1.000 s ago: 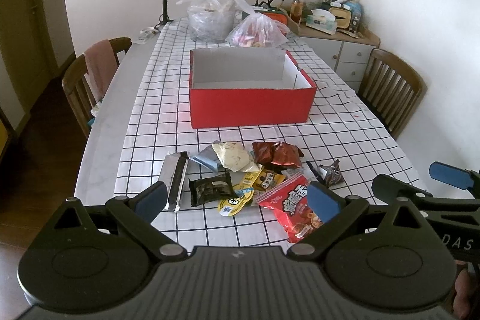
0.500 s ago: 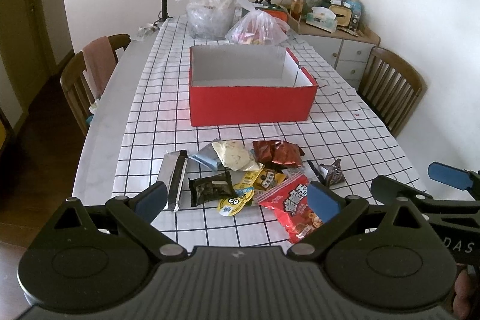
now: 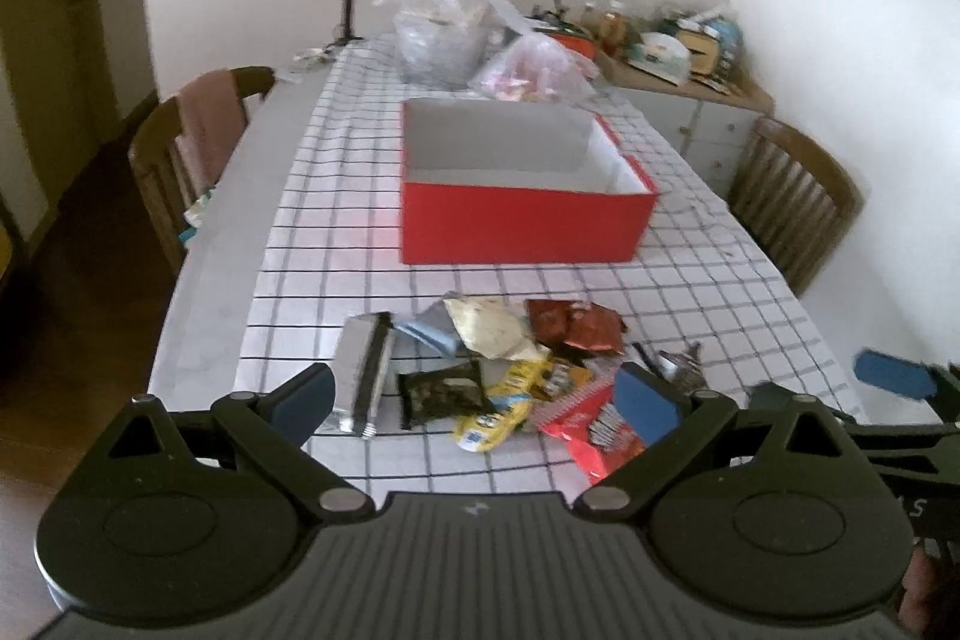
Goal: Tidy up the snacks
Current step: 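Grasp the dark wrapped snack with the left tool while the right tool grasps the red chip bag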
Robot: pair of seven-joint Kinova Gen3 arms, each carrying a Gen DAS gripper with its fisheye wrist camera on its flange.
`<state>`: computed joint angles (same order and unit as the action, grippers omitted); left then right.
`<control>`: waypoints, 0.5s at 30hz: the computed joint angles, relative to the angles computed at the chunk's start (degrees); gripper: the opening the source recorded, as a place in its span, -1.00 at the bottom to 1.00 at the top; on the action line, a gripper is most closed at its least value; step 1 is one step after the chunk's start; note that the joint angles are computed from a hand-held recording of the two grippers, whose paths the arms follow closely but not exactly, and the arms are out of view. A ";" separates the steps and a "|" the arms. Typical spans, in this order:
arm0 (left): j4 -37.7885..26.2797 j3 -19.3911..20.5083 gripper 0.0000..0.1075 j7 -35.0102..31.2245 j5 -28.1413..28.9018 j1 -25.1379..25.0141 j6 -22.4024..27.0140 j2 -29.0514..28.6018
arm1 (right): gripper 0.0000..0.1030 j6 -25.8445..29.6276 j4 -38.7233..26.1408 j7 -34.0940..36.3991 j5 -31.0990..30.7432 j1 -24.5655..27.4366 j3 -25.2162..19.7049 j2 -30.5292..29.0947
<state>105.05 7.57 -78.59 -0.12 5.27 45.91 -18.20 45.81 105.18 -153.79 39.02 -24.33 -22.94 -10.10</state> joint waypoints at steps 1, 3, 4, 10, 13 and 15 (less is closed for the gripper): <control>0.36 0.06 0.86 0.73 -0.43 -0.65 -0.45 0.07 | 0.98 0.30 -0.09 -0.31 0.24 0.14 -0.09 0.50; 0.98 -0.26 0.86 1.26 -0.90 -1.31 -1.20 0.29 | 0.98 -0.04 0.51 -0.39 0.08 0.13 0.51 0.88; 1.23 -0.23 0.86 1.70 -1.33 -1.77 -1.39 0.55 | 0.98 -0.14 0.69 -0.28 0.16 0.10 0.79 1.15; 2.83 -1.72 0.86 0.64 -1.80 -2.13 -2.42 2.29 | 0.97 -1.62 1.55 3.40 -1.72 -1.13 3.54 3.93; 3.40 -3.32 0.86 -1.69 -0.37 -1.56 -2.84 3.53 | 0.97 -3.38 1.76 7.00 -3.66 -1.78 5.18 5.16; 3.53 -3.55 0.85 -2.70 0.12 -1.51 -2.91 4.59 | 0.97 -5.14 2.18 9.87 -5.54 -1.97 6.33 5.65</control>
<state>108.59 4.02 -81.29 0.00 3.75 43.00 -13.61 40.66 107.36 -143.92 33.48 -26.30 -16.61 -4.45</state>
